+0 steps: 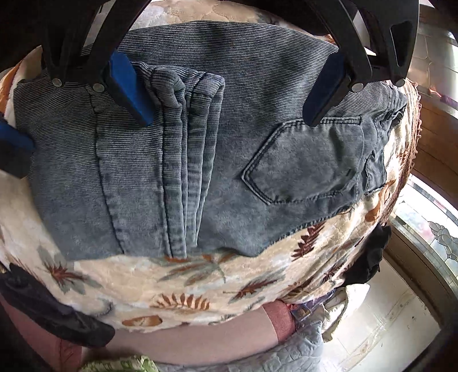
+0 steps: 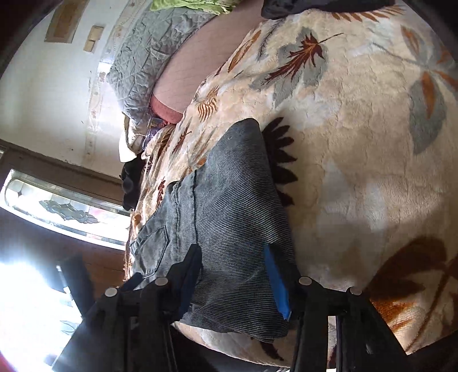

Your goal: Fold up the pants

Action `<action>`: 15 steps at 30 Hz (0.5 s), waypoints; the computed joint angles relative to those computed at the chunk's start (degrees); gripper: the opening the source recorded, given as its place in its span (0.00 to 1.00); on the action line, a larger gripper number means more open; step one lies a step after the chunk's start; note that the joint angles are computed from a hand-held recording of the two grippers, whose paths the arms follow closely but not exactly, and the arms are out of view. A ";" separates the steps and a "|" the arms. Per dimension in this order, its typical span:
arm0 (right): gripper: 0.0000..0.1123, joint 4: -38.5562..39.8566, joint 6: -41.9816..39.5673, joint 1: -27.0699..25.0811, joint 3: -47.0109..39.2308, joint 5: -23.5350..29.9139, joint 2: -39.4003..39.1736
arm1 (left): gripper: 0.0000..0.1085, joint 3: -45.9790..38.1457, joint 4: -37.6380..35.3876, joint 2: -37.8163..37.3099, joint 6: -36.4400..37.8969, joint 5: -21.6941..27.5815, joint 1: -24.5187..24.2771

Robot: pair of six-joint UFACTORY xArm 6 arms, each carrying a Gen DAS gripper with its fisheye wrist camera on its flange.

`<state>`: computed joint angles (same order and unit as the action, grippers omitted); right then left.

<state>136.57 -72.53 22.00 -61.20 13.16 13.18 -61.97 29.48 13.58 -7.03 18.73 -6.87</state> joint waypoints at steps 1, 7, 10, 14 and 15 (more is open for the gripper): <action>0.45 2.64 -2.14 -0.60 1.15 1.62 -0.89 | 0.95 0.36 -1.74 -0.42 0.80 -0.49 0.18; 0.45 20.71 -27.10 -1.00 4.10 2.59 -7.12 | 0.95 0.48 -5.02 -3.76 4.16 -0.48 1.28; 0.46 25.27 -34.04 -0.62 4.54 2.81 -8.63 | 0.95 -0.36 -10.69 -5.41 7.22 -0.60 3.38; 0.45 30.33 -41.43 0.08 3.14 0.49 -8.68 | 0.95 -3.65 -16.70 -5.85 9.71 0.21 7.54; 0.46 30.59 -41.94 0.15 3.40 0.41 -8.97 | 0.95 -4.59 -18.30 -5.80 10.42 0.62 8.73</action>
